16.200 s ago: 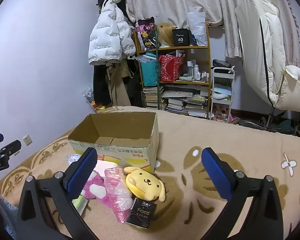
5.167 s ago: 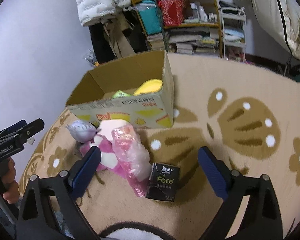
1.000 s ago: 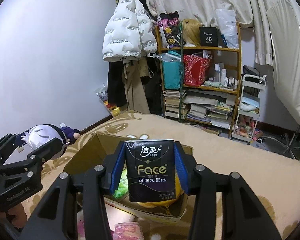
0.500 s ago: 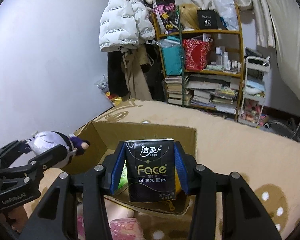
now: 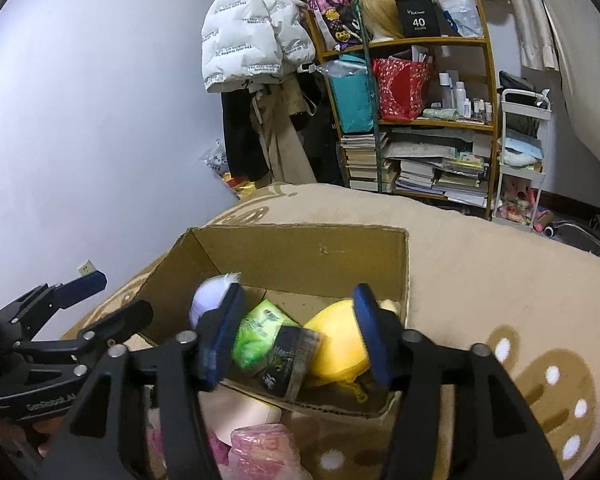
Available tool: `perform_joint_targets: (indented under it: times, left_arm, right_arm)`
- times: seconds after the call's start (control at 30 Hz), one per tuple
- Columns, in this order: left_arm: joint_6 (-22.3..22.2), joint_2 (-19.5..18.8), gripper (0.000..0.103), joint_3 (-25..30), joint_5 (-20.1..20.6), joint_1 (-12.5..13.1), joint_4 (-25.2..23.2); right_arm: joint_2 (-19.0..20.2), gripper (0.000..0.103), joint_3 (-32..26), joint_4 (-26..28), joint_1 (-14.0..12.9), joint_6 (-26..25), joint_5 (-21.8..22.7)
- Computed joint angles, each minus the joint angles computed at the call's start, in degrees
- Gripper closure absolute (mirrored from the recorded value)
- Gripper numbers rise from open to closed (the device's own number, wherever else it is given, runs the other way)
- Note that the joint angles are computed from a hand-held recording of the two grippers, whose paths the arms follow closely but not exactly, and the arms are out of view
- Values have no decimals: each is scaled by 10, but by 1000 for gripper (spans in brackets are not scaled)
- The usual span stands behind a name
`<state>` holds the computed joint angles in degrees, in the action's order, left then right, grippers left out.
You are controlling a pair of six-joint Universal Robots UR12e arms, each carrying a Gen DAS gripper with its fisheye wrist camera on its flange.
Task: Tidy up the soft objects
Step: 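Release the lavender plush into the box while the right tool drops the black pack in, then move both tools toward the pink plush and pink wrapped item beside the box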
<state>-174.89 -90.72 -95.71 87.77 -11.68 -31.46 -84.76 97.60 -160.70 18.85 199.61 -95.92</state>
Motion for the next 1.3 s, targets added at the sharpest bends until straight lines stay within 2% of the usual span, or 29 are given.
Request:
perform_joint_targets:
  times: [0.07, 0.17, 0.23, 0.33, 0.43, 0.6, 0.9, 0.97, 1.1, 1.2, 1.3]
  left_arm:
    - [-1, 1, 19, 1, 4, 0, -9]
    - [-2, 6, 12, 1, 8, 1, -17]
    - [-4, 12, 11, -3, 8, 2, -19]
    - [-2, 22, 11, -8, 27, 0, -17]
    - [7, 34, 11, -13, 43, -1, -20]
    - [-3, 61, 4, -24, 32, 9, -40]
    - [-22, 83, 3, -28, 28, 24, -97]
    - [-20, 84, 3, -26, 28, 26, -113]
    - [-31, 84, 3, -22, 57, 22, -133]
    - [-42, 83, 3, -15, 32, 34, -177]
    - [-45, 80, 3, -13, 24, 39, -198]
  right_arm:
    - [-4, 35, 2, -2, 2, 2, -4]
    - [-12, 22, 4, 2, 5, 5, -9]
    - [-16, 10, 7, 2, 9, 6, -20]
    - [-24, 0, 8, 7, 15, 7, -31]
    - [-34, 0, 9, 16, 22, 8, -42]
    - [-49, 0, 13, 26, 34, 17, -64]
    - [-73, 0, 29, 31, 52, 42, -87]
    - [-79, 0, 36, 34, 54, 47, -83]
    - [-86, 0, 46, 44, 53, 74, -62]
    - [-89, 0, 51, 47, 54, 87, -53]
    - [-86, 0, 51, 54, 58, 85, -59]
